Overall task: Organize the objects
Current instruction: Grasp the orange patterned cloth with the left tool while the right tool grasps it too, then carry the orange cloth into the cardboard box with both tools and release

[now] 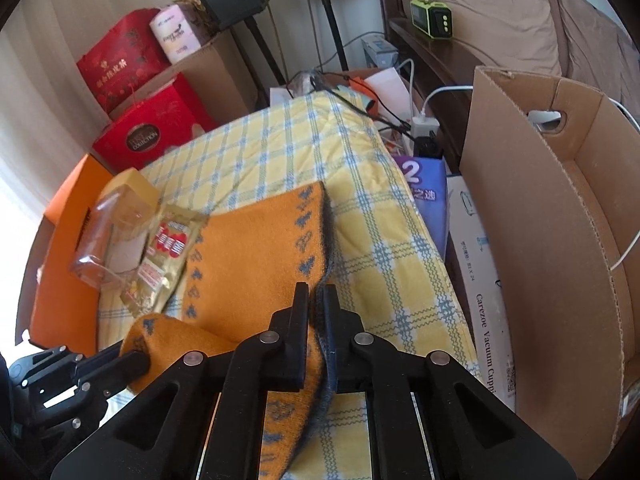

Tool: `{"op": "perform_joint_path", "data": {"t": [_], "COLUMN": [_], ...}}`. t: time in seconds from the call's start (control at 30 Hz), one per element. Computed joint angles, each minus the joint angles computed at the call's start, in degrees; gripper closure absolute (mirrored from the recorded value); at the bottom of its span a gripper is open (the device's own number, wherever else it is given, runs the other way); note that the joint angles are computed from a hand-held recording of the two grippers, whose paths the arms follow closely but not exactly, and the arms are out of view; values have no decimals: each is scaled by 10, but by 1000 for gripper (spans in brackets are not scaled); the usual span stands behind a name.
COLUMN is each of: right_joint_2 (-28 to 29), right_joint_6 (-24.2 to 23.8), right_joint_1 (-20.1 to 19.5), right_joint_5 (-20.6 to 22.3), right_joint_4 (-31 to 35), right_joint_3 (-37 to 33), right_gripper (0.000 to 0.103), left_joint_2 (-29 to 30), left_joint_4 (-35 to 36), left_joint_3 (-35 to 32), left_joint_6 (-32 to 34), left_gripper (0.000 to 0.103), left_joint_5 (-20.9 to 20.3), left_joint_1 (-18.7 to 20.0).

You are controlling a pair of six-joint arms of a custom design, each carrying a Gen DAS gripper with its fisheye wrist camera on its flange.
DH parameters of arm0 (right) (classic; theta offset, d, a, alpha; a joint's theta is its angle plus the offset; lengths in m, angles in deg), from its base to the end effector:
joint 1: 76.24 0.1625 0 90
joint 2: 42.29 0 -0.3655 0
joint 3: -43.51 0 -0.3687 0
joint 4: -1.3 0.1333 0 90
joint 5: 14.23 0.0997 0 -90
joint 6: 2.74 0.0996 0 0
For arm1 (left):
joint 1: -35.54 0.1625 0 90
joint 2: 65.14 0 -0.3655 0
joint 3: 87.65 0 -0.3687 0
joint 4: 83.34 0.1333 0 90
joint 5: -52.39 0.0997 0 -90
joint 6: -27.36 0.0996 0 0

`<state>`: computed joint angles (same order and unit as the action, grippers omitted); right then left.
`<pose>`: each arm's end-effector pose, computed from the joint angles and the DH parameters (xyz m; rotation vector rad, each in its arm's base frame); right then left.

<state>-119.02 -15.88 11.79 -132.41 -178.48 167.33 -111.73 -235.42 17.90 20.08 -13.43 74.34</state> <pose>0.0701 -0.4704 0.2513 -0.0007 -2.4447 0.8623 -0.3163 -0.4777 0.0268 1.0237 2.5822 -0.3566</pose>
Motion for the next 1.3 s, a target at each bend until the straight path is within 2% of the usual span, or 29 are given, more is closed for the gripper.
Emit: {"op": "perform_joint_path", "data": {"t": [0.47, 0.8, 1.3], "right_joint_2": [-4, 3, 101], "right_joint_6": [-15, -28, -45], "right_joint_1": [52, 112, 207], "right_joint_5": [-9, -17, -19], "right_joint_4": [-43, -50, -17], "right_joint_3": [-10, -44, -140], "right_gripper": [98, 98, 98], "left_joint_2": [-47, -101, -198], "left_joint_4": [-35, -61, -56], "left_joint_3": [-15, -12, 7], "left_joint_6": [24, 42, 46], "left_gripper": [98, 98, 98], "left_joint_5": [7, 20, 87], "left_joint_1": [-25, -37, -24]}}
